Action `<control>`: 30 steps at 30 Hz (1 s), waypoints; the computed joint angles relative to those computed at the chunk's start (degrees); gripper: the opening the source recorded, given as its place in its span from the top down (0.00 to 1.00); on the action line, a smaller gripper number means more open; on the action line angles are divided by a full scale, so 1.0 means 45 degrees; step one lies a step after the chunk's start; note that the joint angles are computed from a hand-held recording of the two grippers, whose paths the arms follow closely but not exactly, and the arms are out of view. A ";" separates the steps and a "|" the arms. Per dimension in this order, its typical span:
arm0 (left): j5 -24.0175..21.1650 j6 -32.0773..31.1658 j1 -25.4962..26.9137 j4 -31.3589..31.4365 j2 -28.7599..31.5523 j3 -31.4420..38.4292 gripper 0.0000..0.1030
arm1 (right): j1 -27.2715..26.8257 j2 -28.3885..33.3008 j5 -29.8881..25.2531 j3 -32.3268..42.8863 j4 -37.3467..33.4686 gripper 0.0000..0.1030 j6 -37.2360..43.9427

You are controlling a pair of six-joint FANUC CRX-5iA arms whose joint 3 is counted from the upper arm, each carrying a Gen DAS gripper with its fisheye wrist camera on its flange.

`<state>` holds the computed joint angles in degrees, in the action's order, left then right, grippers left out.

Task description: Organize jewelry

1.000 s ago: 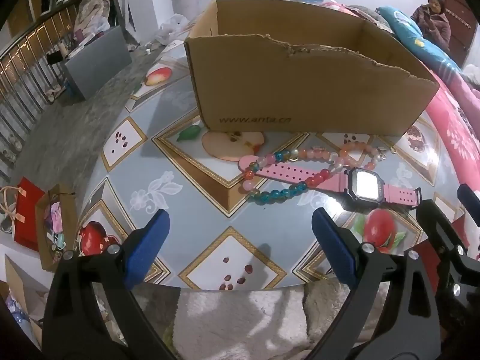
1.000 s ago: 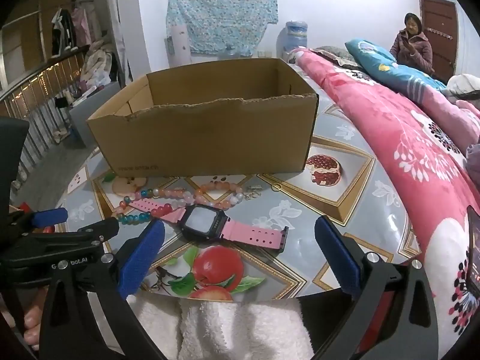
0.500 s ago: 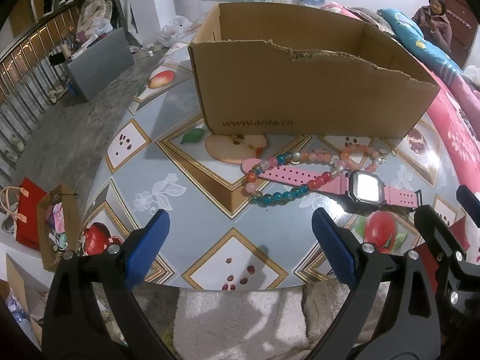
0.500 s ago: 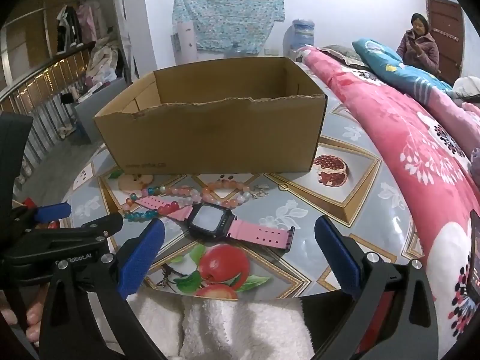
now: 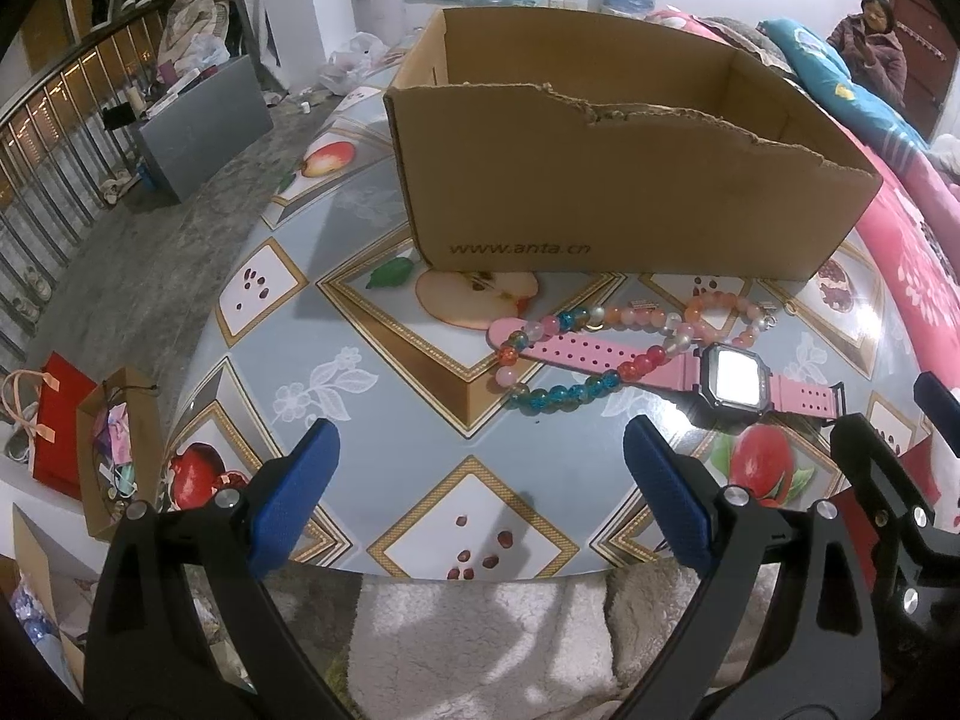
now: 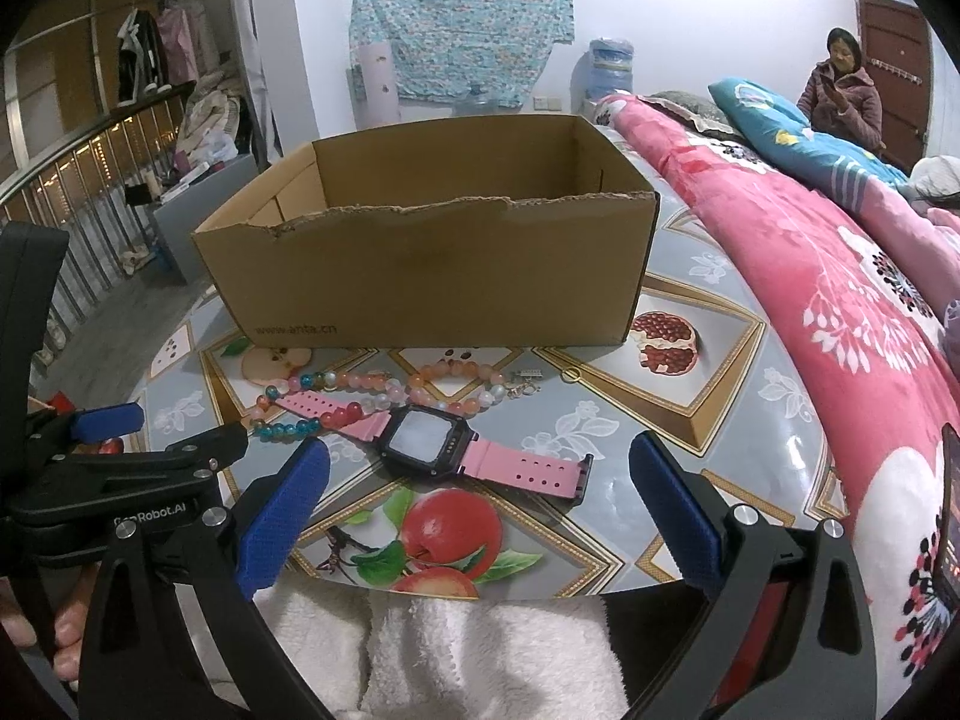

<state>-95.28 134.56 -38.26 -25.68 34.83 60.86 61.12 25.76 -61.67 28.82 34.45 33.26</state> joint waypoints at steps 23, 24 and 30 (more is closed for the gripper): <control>-0.0126 -0.0008 -0.0007 -0.0120 0.0007 0.0036 0.11 | -0.0005 0.0004 0.0046 0.0086 -0.0017 0.05 0.0102; -0.0153 -0.0019 -0.0001 -0.0124 0.0023 0.0063 0.11 | -0.0012 0.0016 0.0046 0.0115 -0.0034 0.05 0.0125; -0.0272 -0.0126 0.0065 -0.0175 0.0162 0.0204 0.11 | -0.0099 0.0087 0.0070 0.0288 -0.0173 0.05 0.0303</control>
<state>-96.51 134.00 -37.97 -26.47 35.56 61.78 60.67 26.16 -61.36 30.11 33.67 34.63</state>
